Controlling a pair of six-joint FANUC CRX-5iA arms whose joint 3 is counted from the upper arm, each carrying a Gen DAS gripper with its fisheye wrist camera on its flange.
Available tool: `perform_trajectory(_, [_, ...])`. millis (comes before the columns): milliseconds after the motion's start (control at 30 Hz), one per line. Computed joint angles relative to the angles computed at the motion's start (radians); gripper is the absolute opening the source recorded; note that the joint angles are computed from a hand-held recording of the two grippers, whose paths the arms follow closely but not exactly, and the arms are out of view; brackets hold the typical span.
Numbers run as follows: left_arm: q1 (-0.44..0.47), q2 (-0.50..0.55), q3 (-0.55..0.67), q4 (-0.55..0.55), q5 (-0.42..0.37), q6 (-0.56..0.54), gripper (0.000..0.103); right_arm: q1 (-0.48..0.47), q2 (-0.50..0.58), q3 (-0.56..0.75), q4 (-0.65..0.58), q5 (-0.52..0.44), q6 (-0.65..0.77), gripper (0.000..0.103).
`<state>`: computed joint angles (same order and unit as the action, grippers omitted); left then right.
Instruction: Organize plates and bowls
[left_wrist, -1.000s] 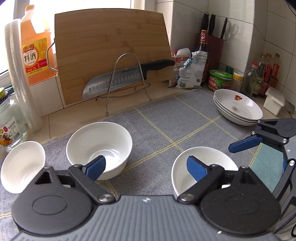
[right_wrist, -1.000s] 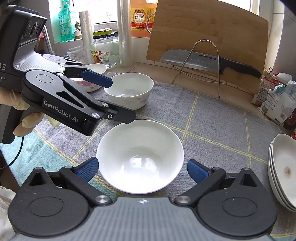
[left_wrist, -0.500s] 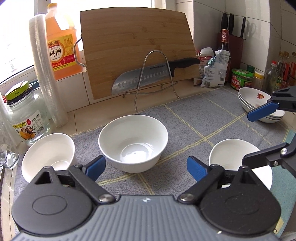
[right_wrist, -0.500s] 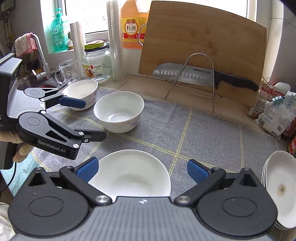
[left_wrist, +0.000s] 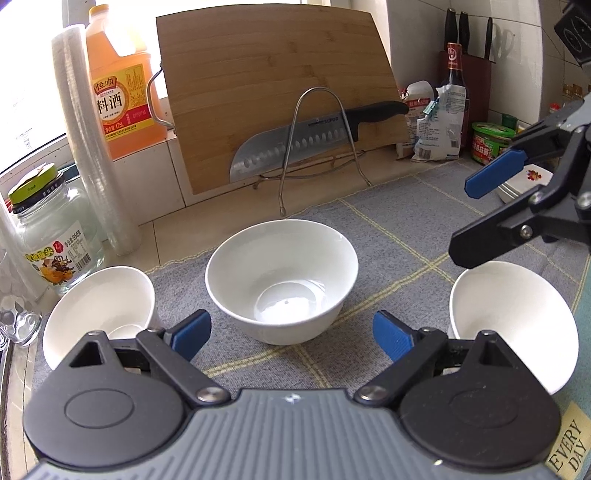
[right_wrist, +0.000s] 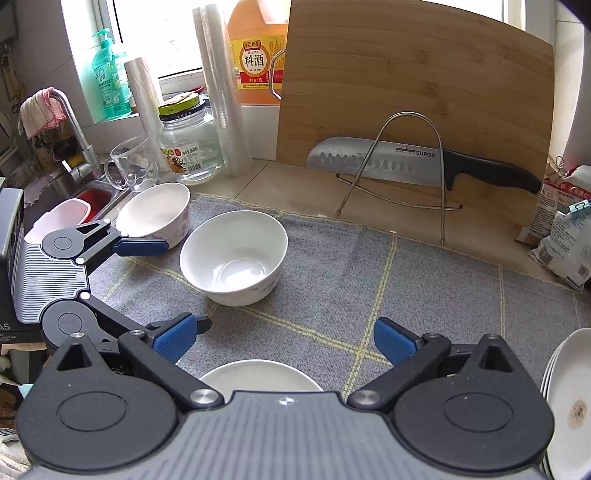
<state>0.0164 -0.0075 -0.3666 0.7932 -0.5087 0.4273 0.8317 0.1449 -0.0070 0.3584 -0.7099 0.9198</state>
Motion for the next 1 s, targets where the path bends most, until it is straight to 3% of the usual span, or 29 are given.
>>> perform_trajectory(500, [0.01,0.051,0.052,-0.055,-0.005,0.061,0.094,-0.091,0.205,0.348,-0.319,-0.134,0.351,0.102])
perform_trajectory(1000, [0.006,0.075,0.054,0.032,-0.033,-0.016,0.087,-0.133,0.347,0.557,-0.459,-0.241,0.477,0.09])
